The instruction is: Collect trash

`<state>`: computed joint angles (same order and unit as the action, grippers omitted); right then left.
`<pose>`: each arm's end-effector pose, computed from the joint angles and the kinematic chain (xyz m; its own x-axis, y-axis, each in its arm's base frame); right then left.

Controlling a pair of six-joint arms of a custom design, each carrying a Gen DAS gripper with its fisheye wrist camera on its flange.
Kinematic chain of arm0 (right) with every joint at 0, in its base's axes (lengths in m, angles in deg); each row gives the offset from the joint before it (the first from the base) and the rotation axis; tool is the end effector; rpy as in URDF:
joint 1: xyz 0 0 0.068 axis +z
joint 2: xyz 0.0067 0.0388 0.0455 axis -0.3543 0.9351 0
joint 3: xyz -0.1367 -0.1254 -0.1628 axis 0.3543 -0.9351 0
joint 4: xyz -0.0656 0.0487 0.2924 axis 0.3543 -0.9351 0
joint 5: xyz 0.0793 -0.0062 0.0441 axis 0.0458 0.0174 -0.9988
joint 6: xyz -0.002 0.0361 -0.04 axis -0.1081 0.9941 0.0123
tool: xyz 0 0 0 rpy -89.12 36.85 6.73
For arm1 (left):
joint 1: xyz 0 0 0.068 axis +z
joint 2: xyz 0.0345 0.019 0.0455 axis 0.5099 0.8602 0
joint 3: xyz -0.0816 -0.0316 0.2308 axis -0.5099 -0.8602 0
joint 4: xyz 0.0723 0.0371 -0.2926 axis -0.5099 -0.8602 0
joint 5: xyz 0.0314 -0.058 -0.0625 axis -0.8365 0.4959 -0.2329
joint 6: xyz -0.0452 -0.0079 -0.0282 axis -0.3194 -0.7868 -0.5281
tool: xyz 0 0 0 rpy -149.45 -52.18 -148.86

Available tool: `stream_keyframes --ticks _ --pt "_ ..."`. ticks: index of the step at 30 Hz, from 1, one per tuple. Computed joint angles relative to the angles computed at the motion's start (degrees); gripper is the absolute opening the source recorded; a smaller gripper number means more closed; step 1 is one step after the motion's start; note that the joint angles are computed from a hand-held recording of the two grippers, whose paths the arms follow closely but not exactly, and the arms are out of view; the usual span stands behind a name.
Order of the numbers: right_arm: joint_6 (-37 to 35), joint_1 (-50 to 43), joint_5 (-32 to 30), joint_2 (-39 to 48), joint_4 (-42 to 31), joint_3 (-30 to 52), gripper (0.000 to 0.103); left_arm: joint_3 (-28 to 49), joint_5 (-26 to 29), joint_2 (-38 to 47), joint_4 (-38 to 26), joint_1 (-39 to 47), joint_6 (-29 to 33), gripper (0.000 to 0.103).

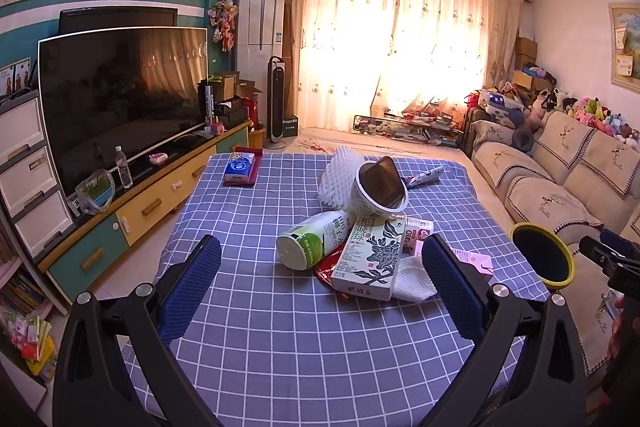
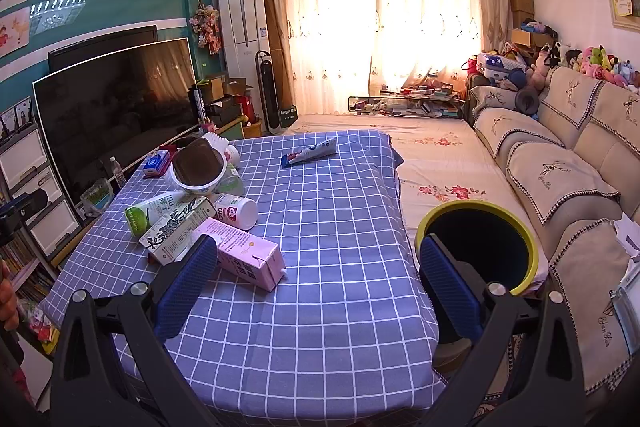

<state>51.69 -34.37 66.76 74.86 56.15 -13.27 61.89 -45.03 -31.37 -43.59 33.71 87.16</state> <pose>0.1996 -0.0429 0.2377 -0.4714 0.1366 -0.8713 0.1152 0.9890 0.0928 0.2404 0.0054 0.2931 -0.4442 0.0237 -0.8956 0.1561 0.9864 -0.0513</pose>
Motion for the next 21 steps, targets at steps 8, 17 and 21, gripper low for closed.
stream_keyframes --ticks 8,17,21 --pt "0.03 0.03 0.01 1.21 0.34 0.23 0.097 -0.08 0.43 0.24 0.08 0.16 0.19 0.099" --pt "0.04 -0.36 -0.54 2.01 0.44 0.27 0.097 -0.27 0.60 0.68 0.46 0.26 0.37 0.099" --pt "-0.08 -0.67 -0.88 2.05 0.27 0.35 0.097 -0.54 0.09 0.66 0.73 -0.20 0.29 0.099"
